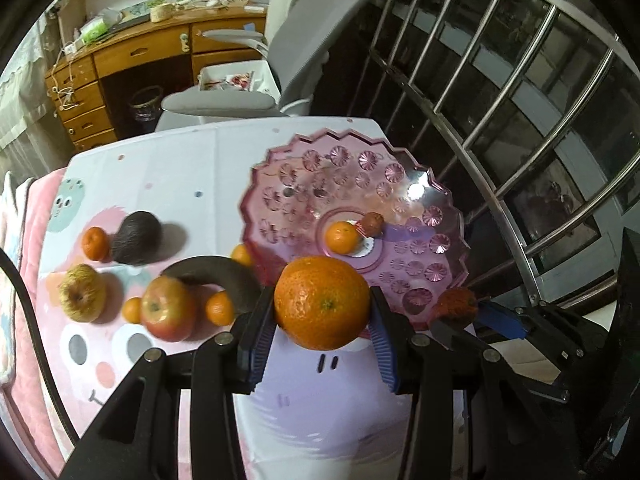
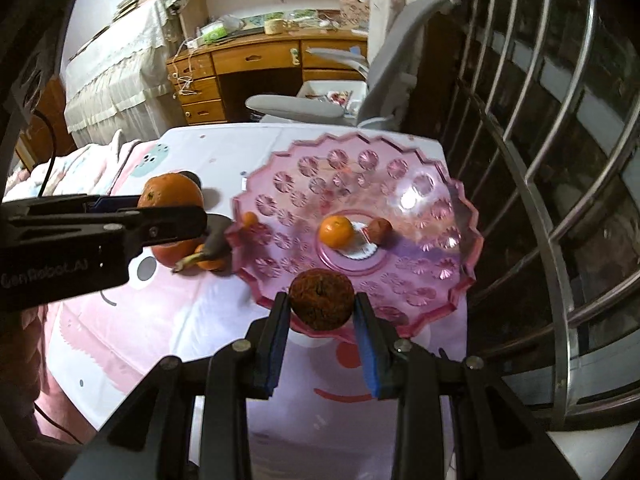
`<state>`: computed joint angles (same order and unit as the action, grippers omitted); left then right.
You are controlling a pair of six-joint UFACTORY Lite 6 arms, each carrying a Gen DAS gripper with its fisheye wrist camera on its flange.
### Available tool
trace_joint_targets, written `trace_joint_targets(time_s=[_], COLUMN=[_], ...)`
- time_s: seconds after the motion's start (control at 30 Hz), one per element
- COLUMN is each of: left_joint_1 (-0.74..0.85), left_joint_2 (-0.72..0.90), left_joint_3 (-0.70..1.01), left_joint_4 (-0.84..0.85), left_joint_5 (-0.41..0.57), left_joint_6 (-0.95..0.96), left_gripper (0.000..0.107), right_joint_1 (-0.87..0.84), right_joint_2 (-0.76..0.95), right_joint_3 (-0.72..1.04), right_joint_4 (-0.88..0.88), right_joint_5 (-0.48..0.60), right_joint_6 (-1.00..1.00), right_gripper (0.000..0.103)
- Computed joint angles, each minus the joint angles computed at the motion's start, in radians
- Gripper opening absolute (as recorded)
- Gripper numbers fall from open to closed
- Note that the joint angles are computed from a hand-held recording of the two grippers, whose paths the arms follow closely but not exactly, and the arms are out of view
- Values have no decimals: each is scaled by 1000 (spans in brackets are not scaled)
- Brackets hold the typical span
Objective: Organize fruits
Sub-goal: 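Carry the orange and small red apple over the bowl and release both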
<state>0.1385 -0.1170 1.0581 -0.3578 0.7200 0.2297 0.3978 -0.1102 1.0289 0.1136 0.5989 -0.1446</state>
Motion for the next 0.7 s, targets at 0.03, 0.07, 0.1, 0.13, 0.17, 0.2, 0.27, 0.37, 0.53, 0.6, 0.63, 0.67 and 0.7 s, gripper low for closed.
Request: trace_joint_targets(time_s=[0.03,0.07,0.1,0.13,0.17,0.2,0.27,0.37,0.53,0.6,0.63,0.67,0.7], left_joint_1=[-25,-40,-56,-78,-89,-101,-120,-147,-160,-156,-150,-144,-137], left_joint_2=[32,54,73,104,122,144,185,232,271,253,241,232,222], left_joint_3=[9,11,14,18,17,20,25,31,43,37,34,35,35], left_joint_4=[11,15,23,33,36,39,25,28,22,24,21,23,30], left_joint_5=[-18,-34,-49,-70,-83,-94,-112,-142,-168,-177,-177,-170,-160], left_joint_6=[-27,-39,-56,-80,-88,-96,-88,-96,-116,-123,-120,-119,-126], left_gripper=[43,43,43,43,43,43,43,43,51,61,63,64,64], right_joint_1=[-19,-45,-68,-93,-117,-128,-153,-189,-217,-223,-223,-225,-227], right_joint_2=[14,33,48,69,91,105,145,197,245,257,255,254,253], right_joint_3=[3,6,7,11,14,16,25,40,70,83,84,88,87], right_joint_4=[16,40,68,101,132,146,156,220,267,269,266,266,270], right_joint_5=[-1,-3,-5,-6,-11,-16,-26,-30,-23,-11,-7,1,5], right_joint_6=[-21,-51,-85,-123,-158,-174,-192,-247,-265,-263,-255,-247,-246], right_gripper=[32,32,32,32,32,33,33,33,33,35,38,39,40])
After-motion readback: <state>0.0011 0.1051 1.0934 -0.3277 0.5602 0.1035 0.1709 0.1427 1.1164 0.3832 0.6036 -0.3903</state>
